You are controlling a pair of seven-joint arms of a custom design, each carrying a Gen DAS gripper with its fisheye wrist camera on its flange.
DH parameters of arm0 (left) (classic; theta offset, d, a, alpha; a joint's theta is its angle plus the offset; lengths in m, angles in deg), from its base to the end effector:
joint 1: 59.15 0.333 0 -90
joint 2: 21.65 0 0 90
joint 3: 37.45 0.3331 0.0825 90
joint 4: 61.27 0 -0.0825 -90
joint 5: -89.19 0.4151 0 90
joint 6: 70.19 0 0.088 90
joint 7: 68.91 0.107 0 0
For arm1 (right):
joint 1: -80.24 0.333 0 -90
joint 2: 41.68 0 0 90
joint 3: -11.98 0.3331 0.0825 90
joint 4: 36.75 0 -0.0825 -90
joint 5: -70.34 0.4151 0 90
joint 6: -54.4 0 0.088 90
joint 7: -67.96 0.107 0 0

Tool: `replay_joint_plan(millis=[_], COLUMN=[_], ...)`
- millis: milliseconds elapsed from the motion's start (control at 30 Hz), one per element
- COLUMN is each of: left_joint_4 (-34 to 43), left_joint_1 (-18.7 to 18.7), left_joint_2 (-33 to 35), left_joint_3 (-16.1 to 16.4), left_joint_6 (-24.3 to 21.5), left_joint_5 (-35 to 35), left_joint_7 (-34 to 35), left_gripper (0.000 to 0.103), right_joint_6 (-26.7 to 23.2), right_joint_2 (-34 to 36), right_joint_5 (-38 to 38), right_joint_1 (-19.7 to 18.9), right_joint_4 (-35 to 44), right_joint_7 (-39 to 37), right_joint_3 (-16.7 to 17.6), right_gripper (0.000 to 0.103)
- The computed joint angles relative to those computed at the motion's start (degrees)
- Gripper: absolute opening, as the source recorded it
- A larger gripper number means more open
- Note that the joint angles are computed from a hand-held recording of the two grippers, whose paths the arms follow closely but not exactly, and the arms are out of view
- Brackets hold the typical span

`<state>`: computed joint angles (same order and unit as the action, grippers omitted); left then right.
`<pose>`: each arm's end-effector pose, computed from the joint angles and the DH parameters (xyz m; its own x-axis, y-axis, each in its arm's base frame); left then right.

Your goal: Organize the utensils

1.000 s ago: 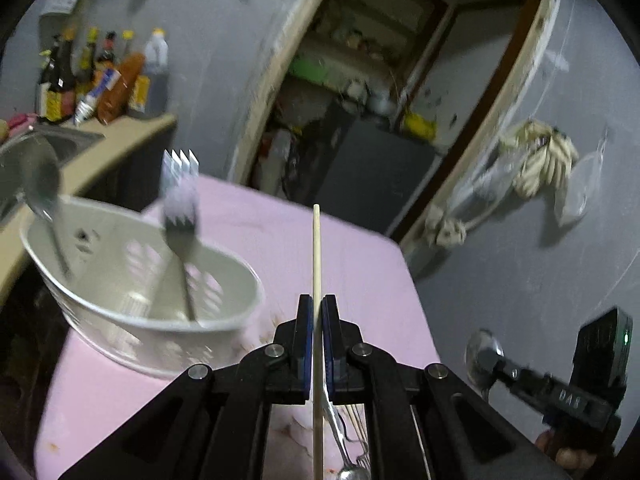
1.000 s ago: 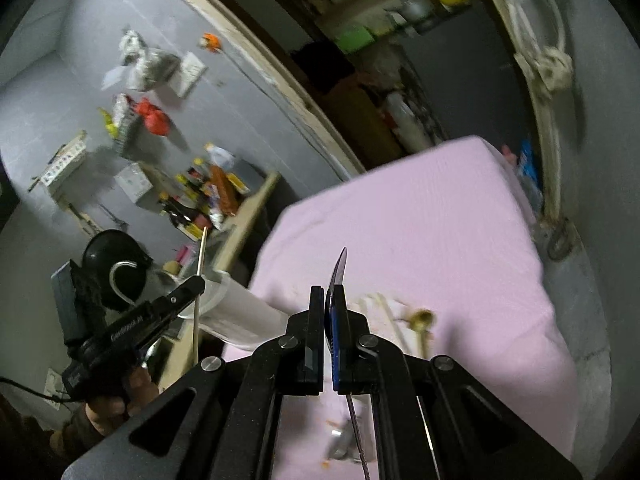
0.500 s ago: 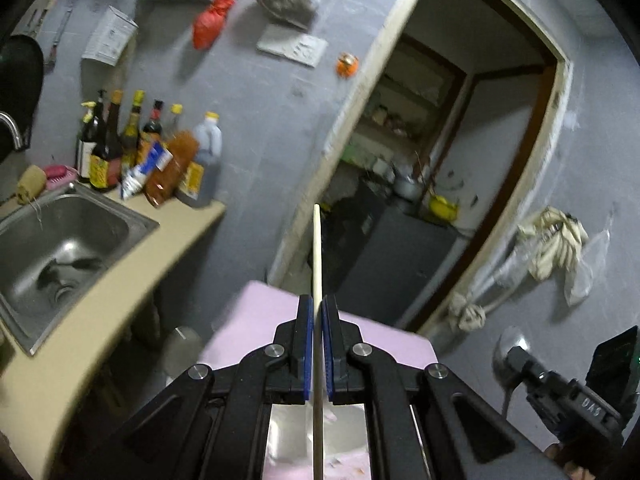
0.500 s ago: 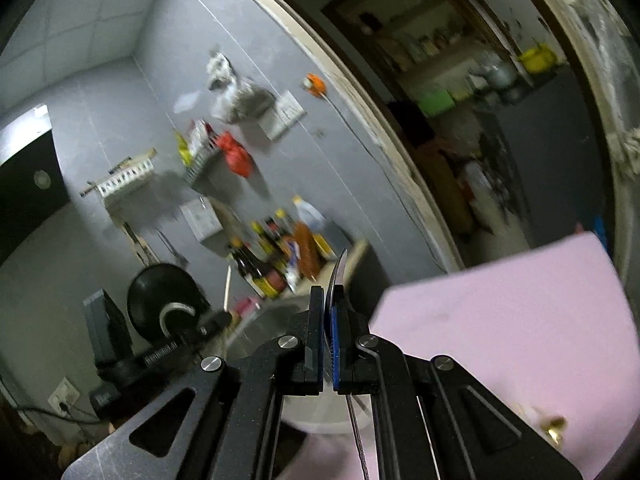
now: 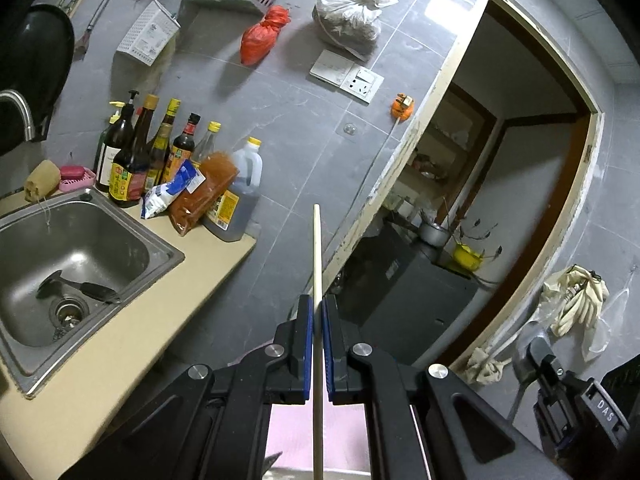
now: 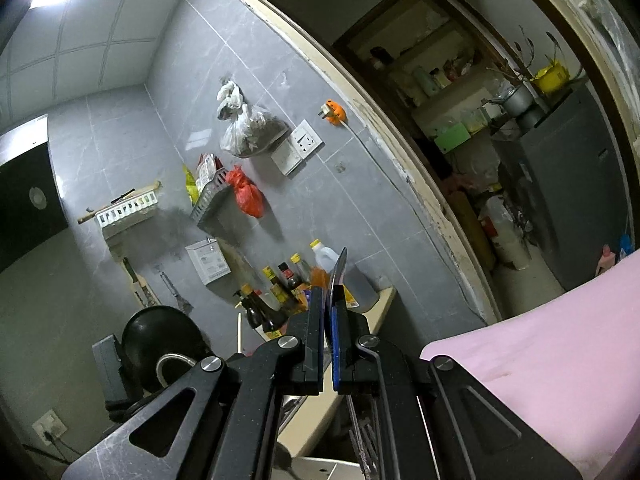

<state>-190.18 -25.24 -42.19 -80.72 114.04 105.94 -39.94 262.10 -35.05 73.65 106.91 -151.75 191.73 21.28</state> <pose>0.5165 -0.1666 0.6135 0.1069 -0.8752 0.4718 -0.3192 -0.4797 -0.8173 0.5169 0.3593 0.5879 0.4133 -0.6764 -0.6097 -0.3901 0.4735 -0.7897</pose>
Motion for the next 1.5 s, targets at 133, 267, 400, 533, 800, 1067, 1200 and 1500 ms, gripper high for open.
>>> replay_joint_plan(millis=[133,267,400,533,800,1067,1200,1500], left_joint_4=[-0.8,-2.4,-4.0,-5.0,-5.8,-6.9,-7.6,-8.9], left_joint_1=[8.1,12.9,15.2,16.4,17.4,15.0,10.3,-7.4], left_joint_2=[-1.8,-3.6,-4.4,-5.9,-8.5,-9.5,-8.5,-6.3], left_joint_3=[-7.8,-13.3,-16.3,-18.1,-21.1,-19.9,-15.8,0.2], left_joint_6=[2.8,6.7,10.4,11.8,12.8,11.3,9.0,-1.0], left_joint_5=[-0.5,-3.3,-6.6,-9.3,-14.2,-17.8,-16.7,-11.6], left_joint_7=[-1.5,-0.2,1.9,5.0,11.6,16.6,19.1,21.3], left_gripper=[0.005,0.005,0.005,0.005,0.005,0.005,0.005,0.027], right_joint_6=[0.4,0.9,1.4,1.8,2.7,2.5,1.4,-2.6], right_joint_2=[2.3,3.6,3.5,3.2,3.0,2.2,0.7,-5.5], right_joint_5=[2.1,1.7,1.4,1.0,-1.7,-3.8,-7.9,-17.6], right_joint_1=[1.1,1.0,1.0,0.8,-0.3,-0.9,-2.3,-4.2], right_joint_4=[0.8,0.0,-1.6,-2.7,-3.8,-5.3,-7.3,-12.7], right_joint_7=[-1.7,-0.8,-0.7,-0.5,2.2,3.4,6.5,15.6], right_joint_3=[0.0,0.2,0.2,0.2,0.4,0.4,0.8,0.0], right_gripper=[0.003,0.003,0.003,0.003,0.003,0.003,0.004,0.031])
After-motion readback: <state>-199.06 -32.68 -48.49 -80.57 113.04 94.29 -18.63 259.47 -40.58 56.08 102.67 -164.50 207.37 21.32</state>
